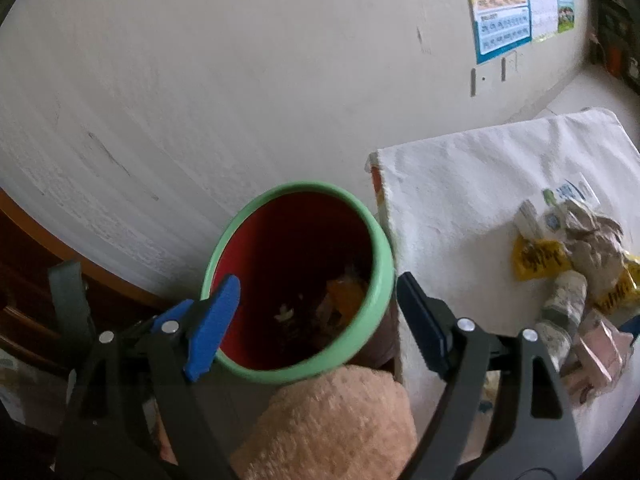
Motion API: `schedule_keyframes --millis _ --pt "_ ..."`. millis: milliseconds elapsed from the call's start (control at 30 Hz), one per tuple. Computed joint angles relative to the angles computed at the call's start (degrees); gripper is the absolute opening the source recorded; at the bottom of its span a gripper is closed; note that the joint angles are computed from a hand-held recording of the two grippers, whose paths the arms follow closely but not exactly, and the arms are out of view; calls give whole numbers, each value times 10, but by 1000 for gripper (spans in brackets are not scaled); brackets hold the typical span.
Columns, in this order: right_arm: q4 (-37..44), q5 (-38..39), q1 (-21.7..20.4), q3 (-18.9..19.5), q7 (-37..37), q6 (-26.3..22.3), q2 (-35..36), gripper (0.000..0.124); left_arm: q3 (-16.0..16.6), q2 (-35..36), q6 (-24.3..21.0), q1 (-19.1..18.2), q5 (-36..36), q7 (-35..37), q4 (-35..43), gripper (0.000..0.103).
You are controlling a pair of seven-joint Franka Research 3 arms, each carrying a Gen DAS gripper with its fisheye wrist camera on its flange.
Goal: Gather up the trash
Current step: 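Carry the cigarette box and orange bag over the bin and release both, then grasp the pink paper carton pieces with the right gripper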
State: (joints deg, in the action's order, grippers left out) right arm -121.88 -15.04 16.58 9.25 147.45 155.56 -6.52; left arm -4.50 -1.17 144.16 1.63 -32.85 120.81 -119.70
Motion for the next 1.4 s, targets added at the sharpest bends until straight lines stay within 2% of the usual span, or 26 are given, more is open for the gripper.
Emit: schedule_keyframes --millis 167,300,433,567,733,867,1033,1133,1267,1400 --pt "-86 -2 -19 12 31 -8 -86 80 -1 -14 0 -7 -11 15 -9 66" --pt "-166 -8 -65 39 75 -34 -177 80 -2 -27 -6 -18 -15 29 -17 66" --pt "-229 -11 -113 57 98 -119 -262 80 -2 -43 -13 -33 -18 46 -27 66" --pt "-265 1 -133 45 79 -167 -294 80 -1 -61 -19 -50 -18 60 -40 66" --pt "-307 40 -141 21 61 -137 -298 80 1 -84 -29 -72 -9 69 -54 66" --pt "-300 32 -156 33 37 -126 -285 80 5 -96 -47 -87 -9 72 -57 66" --pt "-291 67 -135 3 -37 -118 -252 79 2 -106 -62 -104 -1 74 -65 66" --pt "-300 77 -133 7 -49 -107 -261 45 -2 -109 -68 -117 3 84 -67 66" --pt "-336 110 -129 7 -50 -73 -307 43 -16 -95 -77 -137 8 96 -53 66" --pt "-384 132 -143 38 -11 -58 -401 43 -35 -66 -92 -156 9 98 -22 66"
